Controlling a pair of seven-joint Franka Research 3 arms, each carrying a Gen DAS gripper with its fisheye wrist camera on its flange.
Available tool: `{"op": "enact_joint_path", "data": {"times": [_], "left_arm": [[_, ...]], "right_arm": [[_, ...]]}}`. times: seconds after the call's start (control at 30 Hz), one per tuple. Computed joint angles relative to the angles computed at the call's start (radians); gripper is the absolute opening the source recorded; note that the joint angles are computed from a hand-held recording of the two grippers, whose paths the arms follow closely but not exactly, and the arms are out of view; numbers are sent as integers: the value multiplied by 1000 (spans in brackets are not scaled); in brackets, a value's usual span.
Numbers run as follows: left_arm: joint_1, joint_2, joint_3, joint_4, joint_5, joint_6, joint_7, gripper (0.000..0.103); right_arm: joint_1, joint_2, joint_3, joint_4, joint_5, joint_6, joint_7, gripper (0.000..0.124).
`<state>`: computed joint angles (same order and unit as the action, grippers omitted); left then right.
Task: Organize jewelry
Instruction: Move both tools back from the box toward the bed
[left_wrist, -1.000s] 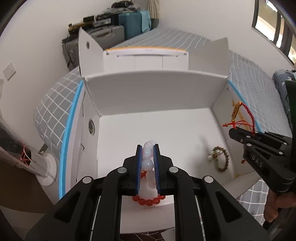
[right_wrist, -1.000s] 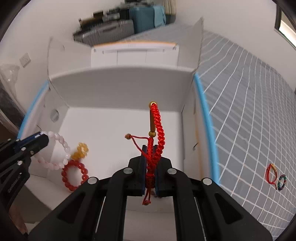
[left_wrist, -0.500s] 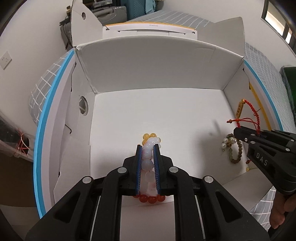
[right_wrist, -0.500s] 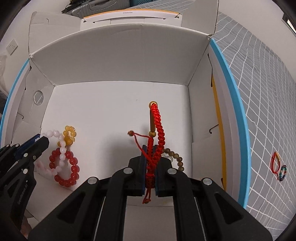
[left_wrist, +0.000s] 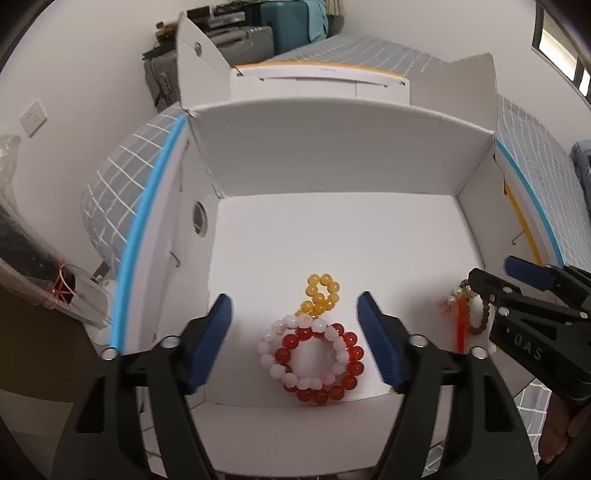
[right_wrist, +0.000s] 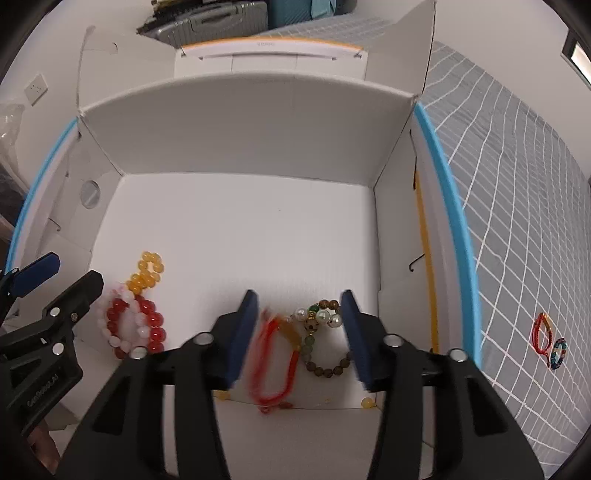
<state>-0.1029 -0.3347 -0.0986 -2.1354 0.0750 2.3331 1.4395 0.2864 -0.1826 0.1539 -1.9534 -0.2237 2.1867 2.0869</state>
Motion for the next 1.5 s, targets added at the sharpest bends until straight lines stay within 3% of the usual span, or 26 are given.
{"op": "enact_joint_path", "data": {"times": [0.07, 0.13, 0.27, 0.63, 0.93, 1.2, 1.5], "left_arm": [[6, -8, -6, -1, 17, 7, -16, 80], [10, -21, -10, -8, 30, 23, -32, 93], [5, -44, -8, -22, 40, 43, -43, 97], [-19, -85, -11, -31, 37, 54, -58, 97], [-90, -73, -48, 20, 5, 74, -57, 97], [-187, 58, -139, 160, 17, 85, -61, 97], [-299, 311, -235, 386, 89, 63, -89, 97]], "right_arm": [[-3, -17, 2, -8, -10, 16, 14, 69], [-7, -38, 3, -22, -16, 40, 24, 79], [-21, -77, 7, -51, -17, 86, 38, 95], [-81, -203, 22, -137, -8, 133, 47, 95], [-210, -429, 2, -302, -2, 149, 32, 95], [-389, -599, -73, -419, -4, 114, -42, 95], [-564, -613, -180, -497, 29, 139, -165, 95]]}}
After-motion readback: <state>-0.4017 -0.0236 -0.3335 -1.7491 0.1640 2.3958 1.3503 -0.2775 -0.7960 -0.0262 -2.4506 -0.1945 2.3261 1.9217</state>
